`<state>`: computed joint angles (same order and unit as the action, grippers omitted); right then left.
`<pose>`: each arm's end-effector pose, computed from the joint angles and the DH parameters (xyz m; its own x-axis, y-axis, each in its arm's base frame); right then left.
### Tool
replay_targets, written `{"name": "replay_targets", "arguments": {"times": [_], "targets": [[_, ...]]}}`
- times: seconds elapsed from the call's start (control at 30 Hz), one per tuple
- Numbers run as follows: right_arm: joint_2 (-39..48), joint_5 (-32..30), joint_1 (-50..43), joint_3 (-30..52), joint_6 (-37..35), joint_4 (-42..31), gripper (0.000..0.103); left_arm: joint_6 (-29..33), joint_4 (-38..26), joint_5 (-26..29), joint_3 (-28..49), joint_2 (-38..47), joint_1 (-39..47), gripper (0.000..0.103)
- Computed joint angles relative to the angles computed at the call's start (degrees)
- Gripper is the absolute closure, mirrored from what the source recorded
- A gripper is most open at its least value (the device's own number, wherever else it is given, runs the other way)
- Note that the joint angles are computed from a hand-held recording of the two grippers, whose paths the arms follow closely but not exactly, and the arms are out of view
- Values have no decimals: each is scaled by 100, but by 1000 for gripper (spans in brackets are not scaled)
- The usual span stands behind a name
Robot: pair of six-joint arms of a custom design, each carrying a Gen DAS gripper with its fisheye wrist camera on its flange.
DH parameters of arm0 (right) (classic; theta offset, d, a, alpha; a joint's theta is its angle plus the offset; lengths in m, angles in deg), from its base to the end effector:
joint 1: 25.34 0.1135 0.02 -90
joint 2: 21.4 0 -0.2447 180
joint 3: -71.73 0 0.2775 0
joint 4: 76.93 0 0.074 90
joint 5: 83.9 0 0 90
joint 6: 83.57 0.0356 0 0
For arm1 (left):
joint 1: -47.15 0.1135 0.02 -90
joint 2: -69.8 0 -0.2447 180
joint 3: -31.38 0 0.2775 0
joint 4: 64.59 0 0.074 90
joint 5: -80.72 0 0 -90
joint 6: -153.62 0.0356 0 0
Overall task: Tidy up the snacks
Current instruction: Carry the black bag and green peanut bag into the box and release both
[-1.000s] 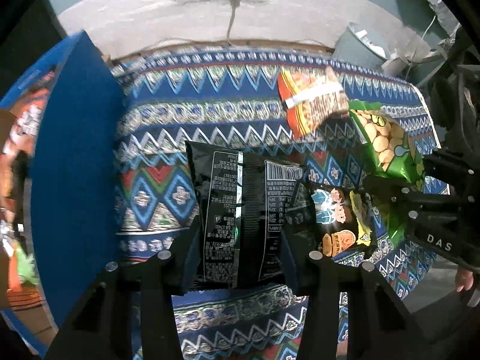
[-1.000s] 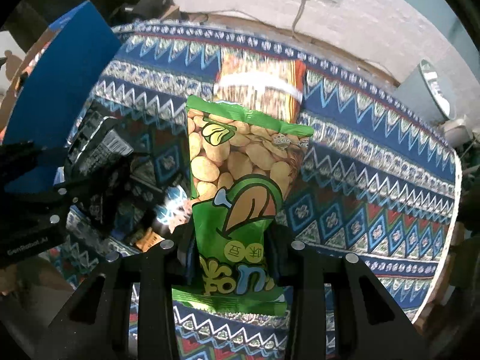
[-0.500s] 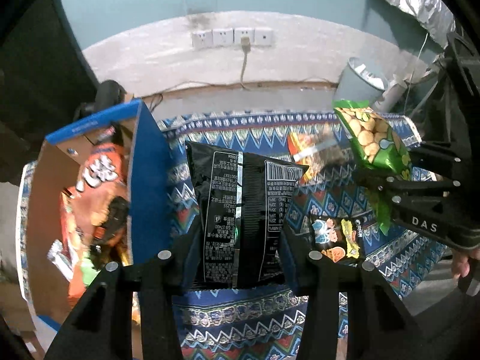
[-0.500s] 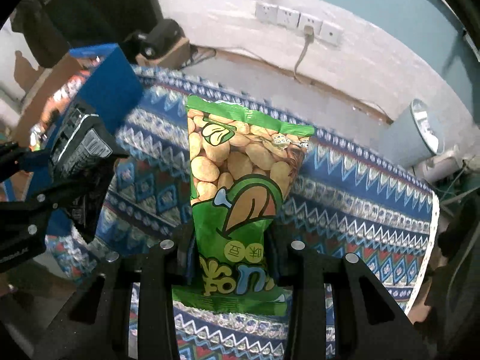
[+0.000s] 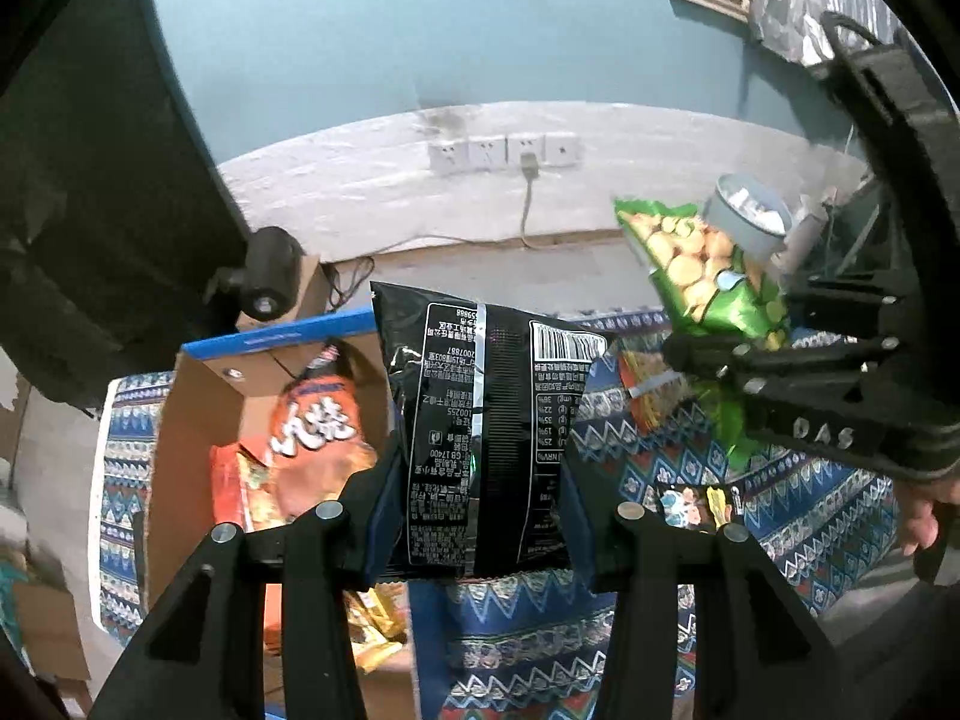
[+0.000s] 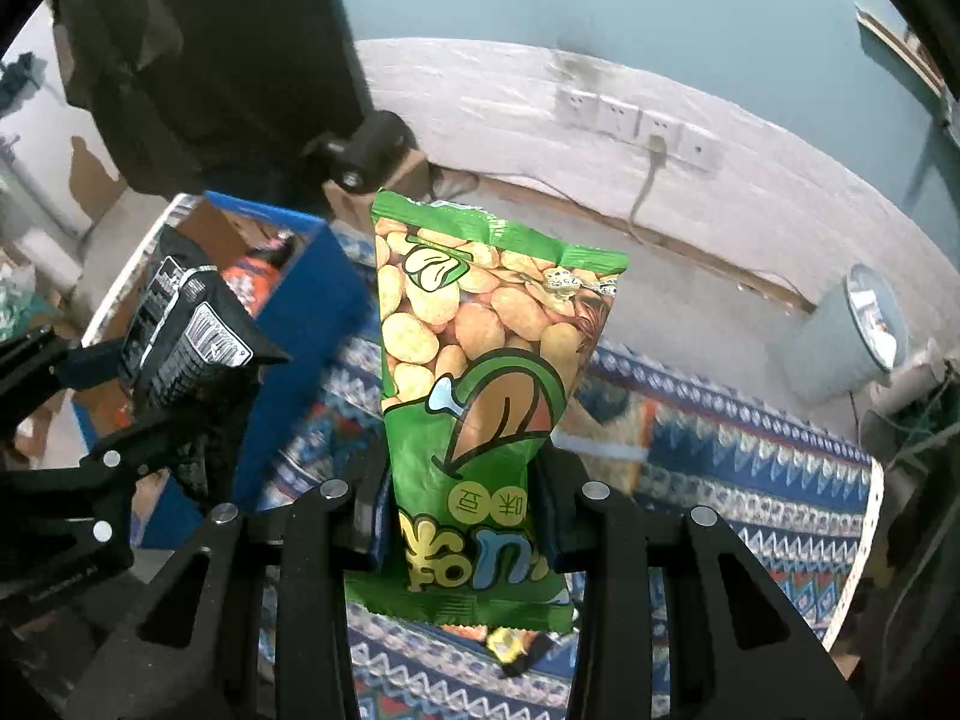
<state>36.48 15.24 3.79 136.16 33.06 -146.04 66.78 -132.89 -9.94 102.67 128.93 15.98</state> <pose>0.1913 0.1001 0.2555 -0.8798 0.0163 -0.4751 -0.0250 0.9964 0.0805 0.1943 -0.1170 0.2910 -0.6812 0.4765 -0.5558 0.5504 0.8339 0.0403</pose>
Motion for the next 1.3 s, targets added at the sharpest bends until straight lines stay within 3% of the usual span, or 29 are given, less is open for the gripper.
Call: {"name": "replay_targets", "arguments": {"times": [0.5, 0.77, 1.03, 1.2, 1.3], "targets": [[2347, -120, 768, 1831, -142, 436, 68, 964, 86, 923, 8, -99, 2045, 56], [3821, -354, 1047, 3068, -102, 531, 68, 1500, 271, 1450, -35, 384, 3475, 56], [5183, -485, 1266, 4405, -78, 291, 68, 1623, 614, 1366, -79, 1003, 4111, 56], [5592, -644, 1306, 4813, 8, 178, 67, 1632, 694, 1223, -107, 1263, 4194, 56], [5645, -589, 1349, 4914, 15, 71, 56, 1563, 696, 1101, -108, 1318, 4171, 49]]}}
